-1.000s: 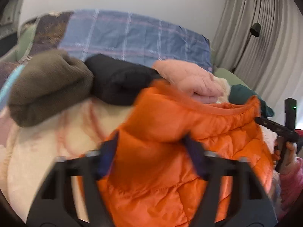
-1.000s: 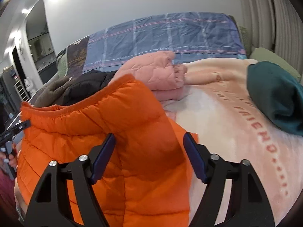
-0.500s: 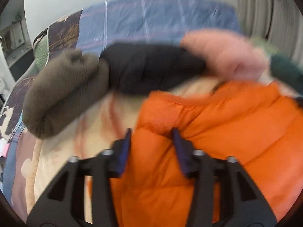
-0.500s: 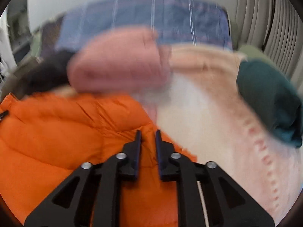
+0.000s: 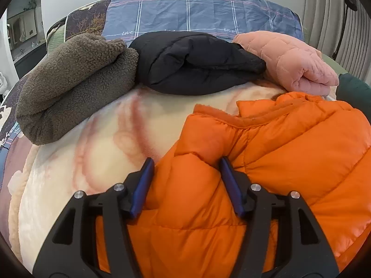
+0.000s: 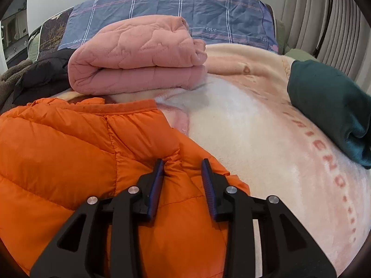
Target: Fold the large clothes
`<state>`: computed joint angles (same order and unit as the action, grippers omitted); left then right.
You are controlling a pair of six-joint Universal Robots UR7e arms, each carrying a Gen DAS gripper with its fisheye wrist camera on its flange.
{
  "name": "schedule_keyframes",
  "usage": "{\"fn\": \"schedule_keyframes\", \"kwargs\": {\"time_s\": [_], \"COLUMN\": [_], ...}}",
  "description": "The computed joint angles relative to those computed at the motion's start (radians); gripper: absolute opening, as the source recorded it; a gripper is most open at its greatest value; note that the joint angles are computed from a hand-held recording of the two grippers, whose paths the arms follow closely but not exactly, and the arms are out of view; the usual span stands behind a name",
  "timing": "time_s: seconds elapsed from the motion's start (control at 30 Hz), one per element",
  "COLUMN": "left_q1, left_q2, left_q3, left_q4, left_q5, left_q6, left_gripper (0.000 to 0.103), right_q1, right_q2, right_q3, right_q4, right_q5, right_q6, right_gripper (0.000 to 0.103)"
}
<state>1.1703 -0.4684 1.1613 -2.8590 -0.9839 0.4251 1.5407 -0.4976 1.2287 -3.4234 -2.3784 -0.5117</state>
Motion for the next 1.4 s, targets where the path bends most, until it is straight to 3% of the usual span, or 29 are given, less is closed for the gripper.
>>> {"fn": "schedule_keyframes", "kwargs": {"time_s": [0.17,0.23,0.3,0.37,0.43,0.53,0.6,0.63,0.7,0.77,0.8,1.03,1.4], "left_q1": [-0.012,-0.02,-0.033,-0.054,-0.079,-0.116,-0.112,-0.104,-0.08,-0.056,-0.054,-0.065,-0.055], "left_q2": [-0.052,-0.107,-0.146,-0.171,-0.16,-0.077,-0.001,0.042,0.088,0.083,0.083,0.113,0.13], "left_q3": [0.061,0.12,0.16,0.179,0.16,0.075,-0.025,-0.08,-0.131,-0.141,-0.138,-0.116,-0.147], "left_q4": [-0.043,-0.089,-0.126,-0.14,-0.111,-0.052,0.066,0.127,0.156,0.172,0.166,0.064,0.099], "left_q5": [0.005,-0.045,-0.103,-0.178,-0.205,-0.136,-0.079,-0.032,-0.013,-0.086,-0.089,-0.012,-0.021], "left_q6": [-0.023,-0.051,-0.07,-0.085,-0.079,-0.045,-0.079,-0.098,-0.108,-0.155,-0.148,-0.077,-0.087], "left_gripper": [0.06,0.048,0.044,0.044,0.044,0.047,0.05,0.055,0.063,0.063,0.063,0.063,0.064], "right_q1": [0.019,0.04,0.066,0.093,0.113,0.119,0.096,0.081,0.034,0.019,0.018,0.025,0.028], "right_q2": [-0.06,-0.094,-0.119,-0.115,-0.09,-0.02,0.023,0.052,0.051,0.03,0.035,0.092,0.115], "right_q3": [0.082,0.141,0.173,0.158,0.11,-0.017,-0.092,-0.132,-0.128,-0.104,-0.106,-0.159,-0.183], "right_q4": [-0.038,-0.11,-0.142,-0.115,-0.057,0.072,0.156,0.195,0.268,0.275,0.268,0.218,0.222], "right_q5": [0.012,0.033,0.085,0.127,0.146,0.133,0.123,0.094,0.161,0.21,0.211,0.163,0.129], "right_q6": [0.016,0.016,0.017,0.014,0.005,0.037,0.101,0.117,0.186,0.218,0.205,0.15,0.14], "right_gripper": [0.039,0.039,0.039,0.039,0.044,0.052,0.058,0.068,0.076,0.077,0.077,0.078,0.078]}}
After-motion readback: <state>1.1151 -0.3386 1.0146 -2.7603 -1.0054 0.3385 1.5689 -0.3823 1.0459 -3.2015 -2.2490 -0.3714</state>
